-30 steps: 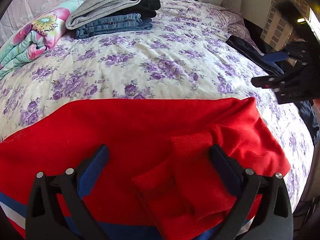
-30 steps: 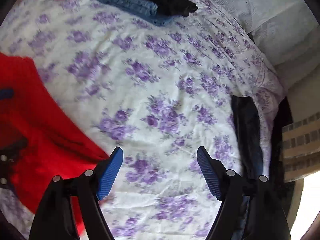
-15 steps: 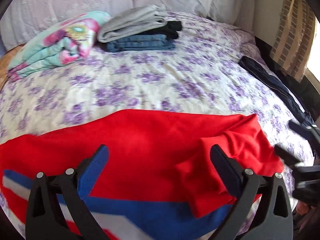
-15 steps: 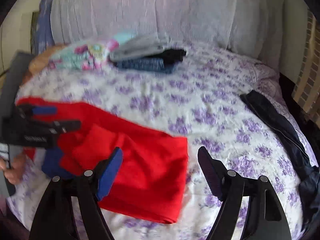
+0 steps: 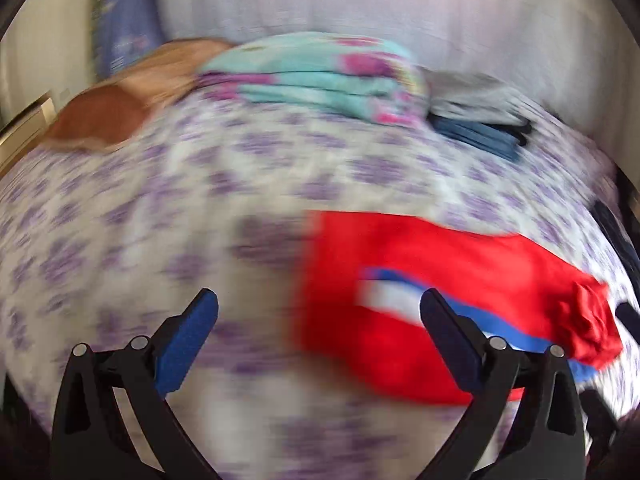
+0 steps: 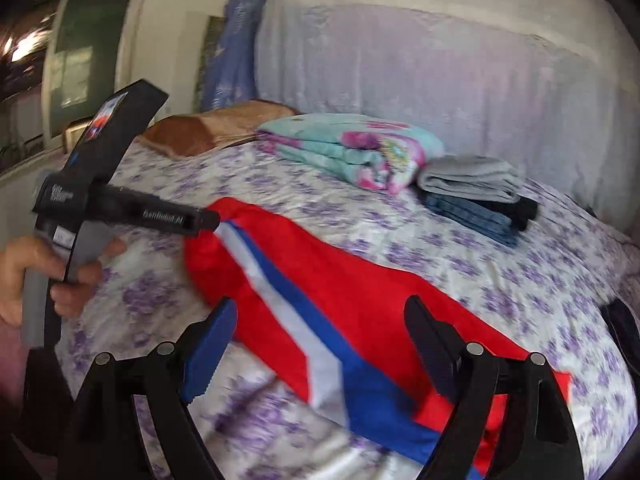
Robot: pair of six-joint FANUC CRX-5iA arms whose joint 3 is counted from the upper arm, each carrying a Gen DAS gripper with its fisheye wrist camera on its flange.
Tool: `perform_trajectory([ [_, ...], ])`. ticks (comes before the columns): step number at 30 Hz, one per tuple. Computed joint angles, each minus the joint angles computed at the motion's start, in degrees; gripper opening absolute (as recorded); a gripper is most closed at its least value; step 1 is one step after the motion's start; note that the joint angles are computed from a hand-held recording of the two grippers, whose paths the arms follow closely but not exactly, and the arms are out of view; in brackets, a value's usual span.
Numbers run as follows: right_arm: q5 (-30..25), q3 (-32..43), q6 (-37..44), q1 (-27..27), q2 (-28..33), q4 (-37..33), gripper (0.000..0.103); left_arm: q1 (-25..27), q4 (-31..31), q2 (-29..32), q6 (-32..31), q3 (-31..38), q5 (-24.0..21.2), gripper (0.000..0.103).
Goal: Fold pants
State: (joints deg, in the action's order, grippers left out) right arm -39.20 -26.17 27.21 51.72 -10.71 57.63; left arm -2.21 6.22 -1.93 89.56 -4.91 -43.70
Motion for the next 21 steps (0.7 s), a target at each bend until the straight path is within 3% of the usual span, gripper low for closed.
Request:
perform_trajectory([
  [4, -0.8, 9.2, 14.6, 1.9, 10.2, -2.5, 0.086, 6.8, -2.5, -2.9, 5.2, -2.0, -0.7, 0.099],
  [8, -6.1, 21.1, 32.2, 2.6, 19.7, -14.1, 0.085, 11.1, 4.3, -4.3, -0.2, -5.5, -0.3, 0.099],
  [9, -7.9, 22.6, 32.4, 2.7, 22.0, -12.7, 0.084, 11.2, 5.4, -4.1, -1.0, -5.8, -0.2, 0.099],
  [12, -9.4, 22.8, 29.9, 1.9, 25.0, -7.0, 0.067, 12.7, 15.7, -3.2, -9.5, -8.4, 0.1, 0.099],
  [14, -9.7, 23.6, 30.4, 1.5, 24.9, -9.6, 0.035, 13.1, 23.0, -2.6, -15.0, -10.4, -0.3, 0.099],
  [15, -9.4, 22.7, 28.0, 1.5, 24.1, -8.9, 0.031, 13.3, 27.1, -2.0, -18.0, -11.1, -1.1, 0.099],
  [17, -6.3, 17.8, 20.8, 1.3, 20.7, -3.5, 0.02, 13.5, 39.2, 0.0, -26.9, -13.0, -4.6, 0.099],
  [21, -1.8, 11.5, 10.7, 0.5, 15.3, 1.3, 0.018, 12.5, 56.5, 6.9, -36.6, -12.7, -18.1, 0.099],
])
